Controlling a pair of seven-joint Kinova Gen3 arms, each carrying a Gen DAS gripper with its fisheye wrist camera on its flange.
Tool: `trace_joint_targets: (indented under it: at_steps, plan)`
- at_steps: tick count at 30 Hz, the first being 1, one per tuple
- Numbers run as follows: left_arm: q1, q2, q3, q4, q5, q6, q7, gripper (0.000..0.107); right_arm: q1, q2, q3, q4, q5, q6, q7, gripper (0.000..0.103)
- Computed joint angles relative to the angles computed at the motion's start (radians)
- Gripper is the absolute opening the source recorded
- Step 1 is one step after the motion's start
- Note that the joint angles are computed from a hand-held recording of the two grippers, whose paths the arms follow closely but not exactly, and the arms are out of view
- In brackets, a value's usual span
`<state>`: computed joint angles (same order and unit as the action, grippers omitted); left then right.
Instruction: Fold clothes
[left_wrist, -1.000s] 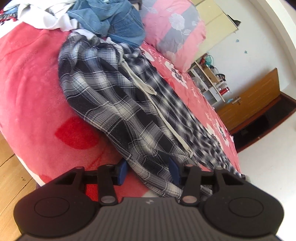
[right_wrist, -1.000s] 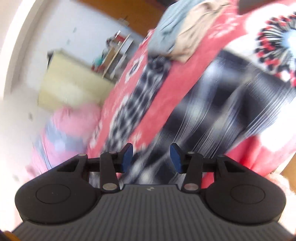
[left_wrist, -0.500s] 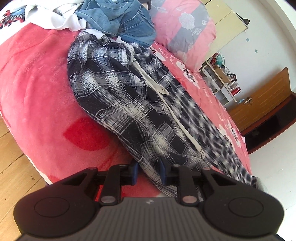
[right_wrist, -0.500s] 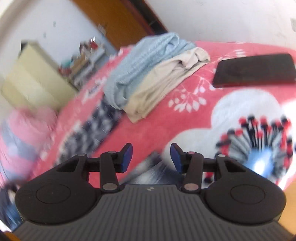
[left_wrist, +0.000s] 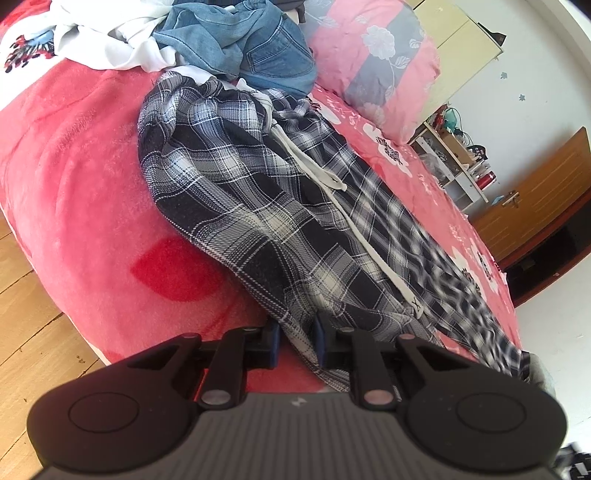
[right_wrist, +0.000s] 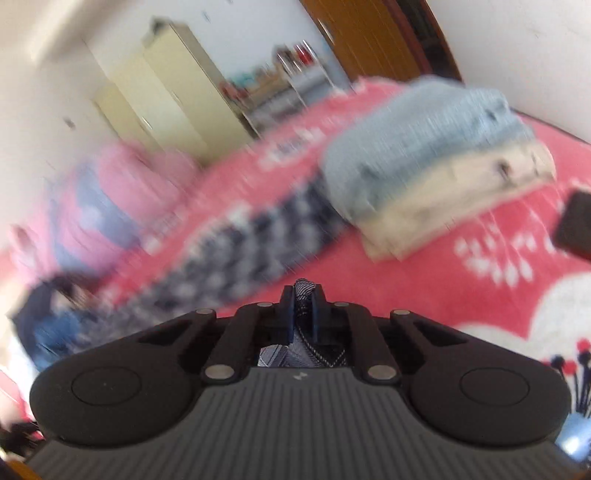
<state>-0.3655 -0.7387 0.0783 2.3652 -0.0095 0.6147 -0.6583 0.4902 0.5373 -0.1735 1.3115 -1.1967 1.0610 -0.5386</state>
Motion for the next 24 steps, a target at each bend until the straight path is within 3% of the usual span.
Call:
trace_joint_targets:
  at_steps: [4, 8, 10, 13, 18, 21, 24]
  plan:
    - [-0.001, -0.001, 0.003, -0.004, -0.001, 0.007, 0.005, 0.017, 0.185, -0.058, -0.112, 0.105, -0.163, 0.123, 0.148, 0.007]
    - [0.009, -0.005, -0.007, -0.009, -0.003, 0.019, 0.000, 0.017, 0.371, -0.109, -0.132, 0.290, -0.310, 0.284, 0.311, 0.007]
    - [0.017, -0.008, -0.015, -0.010, -0.002, 0.025, -0.005, 0.016, 0.456, -0.120, -0.125, 0.383, -0.315, 0.353, 0.392, 0.007]
    - [0.028, -0.010, -0.027, -0.014, 0.001, 0.034, -0.014, 0.016, 0.503, -0.126, -0.029, 0.522, -0.286, 0.384, 0.464, 0.007]
    - [0.043, -0.011, -0.038, -0.017, 0.005, 0.038, -0.030, 0.016, 0.437, -0.104, 0.189, 0.714, -0.277, 0.305, 0.425, 0.009]
    - [0.053, -0.009, -0.046, -0.020, 0.010, 0.035, -0.042, 0.016, 0.427, -0.082, 0.262, 0.784, -0.316, 0.303, 0.379, 0.010]
    - [0.063, -0.009, -0.055, -0.019, 0.016, 0.030, -0.054, 0.017, 0.447, -0.059, 0.287, 0.797, -0.318, 0.344, 0.300, 0.012]
